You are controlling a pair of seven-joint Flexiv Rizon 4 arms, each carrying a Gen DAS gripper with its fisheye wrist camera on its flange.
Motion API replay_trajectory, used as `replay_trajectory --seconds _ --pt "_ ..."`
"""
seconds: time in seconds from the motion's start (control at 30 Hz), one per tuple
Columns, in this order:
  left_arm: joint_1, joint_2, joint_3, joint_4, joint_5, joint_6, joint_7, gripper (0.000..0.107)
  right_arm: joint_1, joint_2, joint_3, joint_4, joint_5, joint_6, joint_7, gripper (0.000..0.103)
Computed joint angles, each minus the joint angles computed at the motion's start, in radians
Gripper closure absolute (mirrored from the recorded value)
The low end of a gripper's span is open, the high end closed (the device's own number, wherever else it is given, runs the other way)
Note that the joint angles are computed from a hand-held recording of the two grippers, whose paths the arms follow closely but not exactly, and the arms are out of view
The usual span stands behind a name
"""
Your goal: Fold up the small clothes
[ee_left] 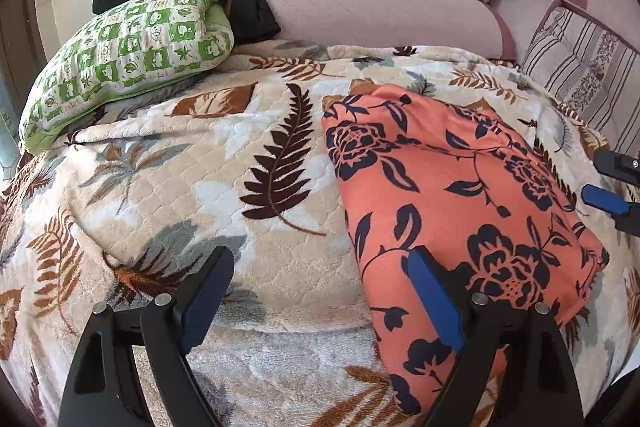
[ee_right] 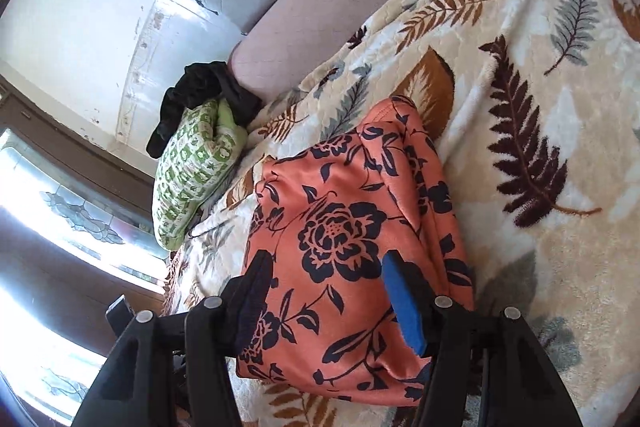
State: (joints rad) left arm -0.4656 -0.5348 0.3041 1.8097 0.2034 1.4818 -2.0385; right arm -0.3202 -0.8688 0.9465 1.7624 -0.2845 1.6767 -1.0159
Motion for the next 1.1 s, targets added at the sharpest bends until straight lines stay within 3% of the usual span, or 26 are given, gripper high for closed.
replay_trajectory --seconds 0.1,0.17,0.3,0.4,0.5,0.63,0.7,0.83,0.87,0.97,1.03,1.1 --pt "-0.02 -0.005 0.028 -0.004 0.003 0.053 -0.024 0.018 0.039 0.01 -0.029 -0.02 -0.011 0.001 -0.004 0.042" --pt "-0.018 -0.012 0.025 -0.015 -0.013 0.04 -0.013 0.018 0.072 0.018 -0.059 -0.046 -0.013 -0.016 -0.005 0.042" --pt "0.055 -0.027 -0.081 -0.03 -0.057 -0.059 0.089 0.017 0.117 -0.008 -0.076 -0.13 0.032 -0.078 0.005 0.043" --pt "-0.003 -0.041 -0.011 -0.047 -0.017 -0.052 0.036 0.013 0.178 -0.026 -0.126 -0.215 0.071 -0.16 0.026 0.044" --pt "0.038 -0.033 -0.058 -0.04 -0.021 -0.051 0.07 0.013 0.263 -0.061 -0.206 -0.342 0.098 -0.341 0.087 0.045" --pt "0.071 -0.032 -0.089 -0.021 -0.054 -0.035 0.071 0.007 0.344 -0.027 -0.304 -0.39 0.11 -0.348 0.099 0.046" --pt "0.117 -0.029 -0.143 -0.007 -0.095 -0.037 0.098 0.007 0.35 -0.045 -0.286 -0.415 0.126 -0.288 0.033 0.046" --pt "0.155 -0.03 -0.19 0.013 -0.142 -0.016 0.149 0.007 0.456 -0.064 -0.424 -0.524 0.125 -0.399 0.089 0.043" --pt "0.153 -0.034 -0.188 0.015 -0.147 -0.01 0.157 0.006 0.454 -0.093 -0.41 -0.569 0.14 -0.456 0.069 0.043" --pt "0.101 -0.042 -0.132 0.02 -0.158 0.006 0.12 0.005 0.473 -0.1 -0.432 -0.62 0.166 -0.492 0.054 0.043" --pt "0.058 -0.045 -0.083 0.015 -0.149 0.007 0.093 0.005 0.482 -0.1 -0.43 -0.633 0.184 -0.443 0.0 0.042" --pt "0.037 -0.048 -0.057 0.009 -0.135 0.008 0.084 0.005 0.458 -0.136 -0.327 -0.675 0.219 -0.427 -0.134 0.042"
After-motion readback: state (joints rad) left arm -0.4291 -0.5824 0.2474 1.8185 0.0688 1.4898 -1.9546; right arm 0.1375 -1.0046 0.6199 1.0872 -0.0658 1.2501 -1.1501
